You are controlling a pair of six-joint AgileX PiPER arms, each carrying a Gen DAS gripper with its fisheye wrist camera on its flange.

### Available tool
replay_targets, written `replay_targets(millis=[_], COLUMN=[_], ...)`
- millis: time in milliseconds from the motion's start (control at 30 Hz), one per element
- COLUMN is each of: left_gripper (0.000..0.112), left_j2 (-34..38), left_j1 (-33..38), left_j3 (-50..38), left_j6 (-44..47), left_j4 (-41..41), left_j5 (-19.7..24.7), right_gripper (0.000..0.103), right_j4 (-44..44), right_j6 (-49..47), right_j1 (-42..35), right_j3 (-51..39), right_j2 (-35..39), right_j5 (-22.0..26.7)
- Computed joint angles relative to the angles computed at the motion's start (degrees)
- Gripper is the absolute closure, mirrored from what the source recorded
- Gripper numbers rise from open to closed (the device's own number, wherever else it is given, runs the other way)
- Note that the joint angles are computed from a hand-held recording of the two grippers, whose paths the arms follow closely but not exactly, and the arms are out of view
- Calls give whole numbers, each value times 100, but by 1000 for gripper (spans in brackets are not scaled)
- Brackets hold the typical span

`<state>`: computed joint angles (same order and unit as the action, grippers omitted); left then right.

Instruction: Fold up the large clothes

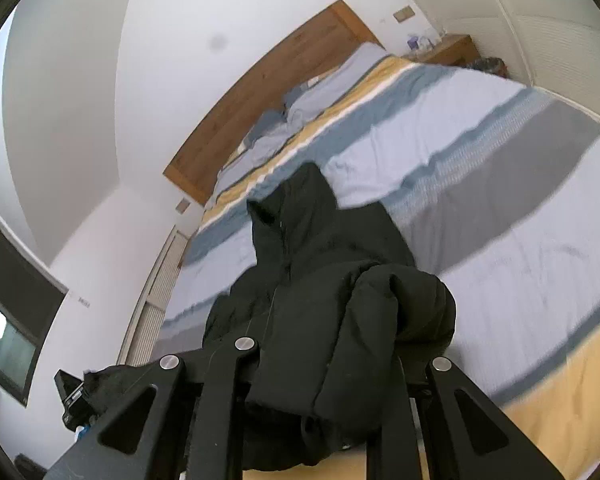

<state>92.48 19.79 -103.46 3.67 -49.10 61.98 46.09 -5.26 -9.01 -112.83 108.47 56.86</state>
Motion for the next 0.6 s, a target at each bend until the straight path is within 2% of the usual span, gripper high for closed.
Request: replay_targets(millis=[67, 133, 333, 467, 600], left_gripper=[93, 93, 93, 93, 93], left_j2=[155, 163, -502, -1257, -2091], left_j1=[-22, 7, 295, 686, 1113], left_j3=[-113, -41, 1110, 2025, 2831], left_j6=[13, 180, 860, 1337, 1667], left_j4=[-63, -138, -631, -848, -585], left_j5=[-122, -189, -226, 157, 725], right_gripper=[86, 86, 86, 86, 85], right_j4=[27, 250, 767, 1033, 1069], right_j6=[133, -37, -781, -1438, -1922], right_j1=[12, -27, -241, -454, -662], right_j3=[-262, -142, 649, 1683, 2728], right_j2=[204, 221, -132, -832, -1560], right_j5=[-72, -195, -195, -112, 53])
